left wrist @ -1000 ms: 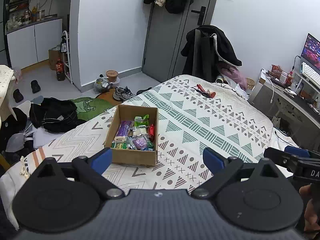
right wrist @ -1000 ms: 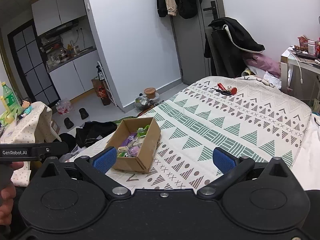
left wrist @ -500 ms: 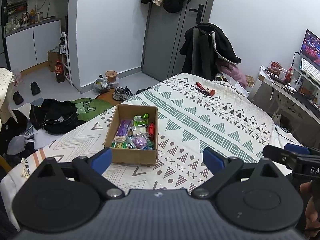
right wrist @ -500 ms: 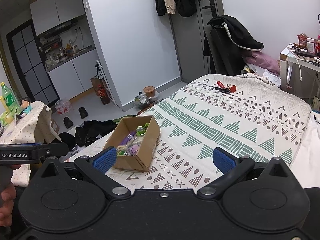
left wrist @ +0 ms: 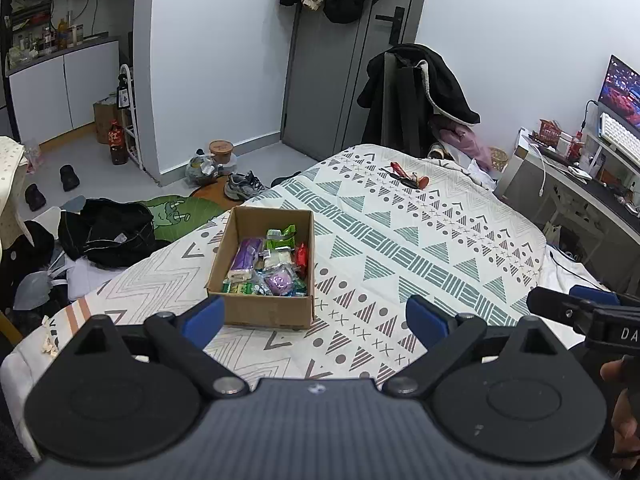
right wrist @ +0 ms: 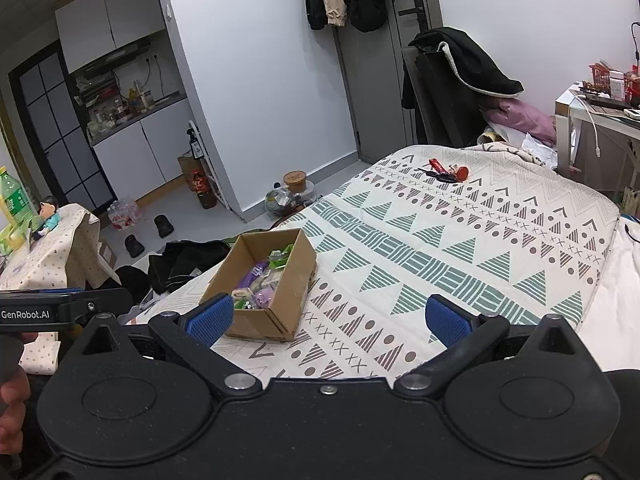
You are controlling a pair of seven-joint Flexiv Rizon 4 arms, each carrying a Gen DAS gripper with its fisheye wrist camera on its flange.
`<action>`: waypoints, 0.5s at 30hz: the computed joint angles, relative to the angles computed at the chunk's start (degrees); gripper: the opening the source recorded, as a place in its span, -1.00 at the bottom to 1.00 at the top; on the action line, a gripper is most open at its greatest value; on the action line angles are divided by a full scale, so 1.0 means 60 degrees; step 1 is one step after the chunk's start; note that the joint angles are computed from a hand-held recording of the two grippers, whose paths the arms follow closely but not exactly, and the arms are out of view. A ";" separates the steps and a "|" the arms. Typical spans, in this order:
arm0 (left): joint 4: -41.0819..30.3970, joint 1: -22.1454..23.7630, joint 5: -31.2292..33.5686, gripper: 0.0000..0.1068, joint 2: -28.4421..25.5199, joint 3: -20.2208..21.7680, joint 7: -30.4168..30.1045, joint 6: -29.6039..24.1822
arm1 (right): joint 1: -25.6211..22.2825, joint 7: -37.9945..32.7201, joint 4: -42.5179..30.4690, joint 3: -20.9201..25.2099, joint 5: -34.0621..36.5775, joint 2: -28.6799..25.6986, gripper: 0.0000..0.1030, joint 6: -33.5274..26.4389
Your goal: Organize snacks
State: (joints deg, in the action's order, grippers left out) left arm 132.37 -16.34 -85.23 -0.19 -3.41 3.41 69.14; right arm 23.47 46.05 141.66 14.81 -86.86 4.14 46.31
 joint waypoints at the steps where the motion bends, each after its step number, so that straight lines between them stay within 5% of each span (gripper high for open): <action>1: 0.0000 0.0006 -0.0014 0.81 -0.0008 0.0006 0.0010 -0.0014 | 0.0000 0.0000 0.0000 0.0000 0.0000 0.0000 1.00 0.0000; 15: -0.0010 0.0049 -0.0003 0.81 -0.0037 0.0017 0.0020 -0.0052 | 0.0021 -0.0025 0.0004 0.0030 0.0088 0.0048 1.00 -0.0012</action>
State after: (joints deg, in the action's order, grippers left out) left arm 132.31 -16.05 -85.25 -0.42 -3.31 3.53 68.82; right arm 23.60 45.90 141.68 14.99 -86.33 4.42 46.24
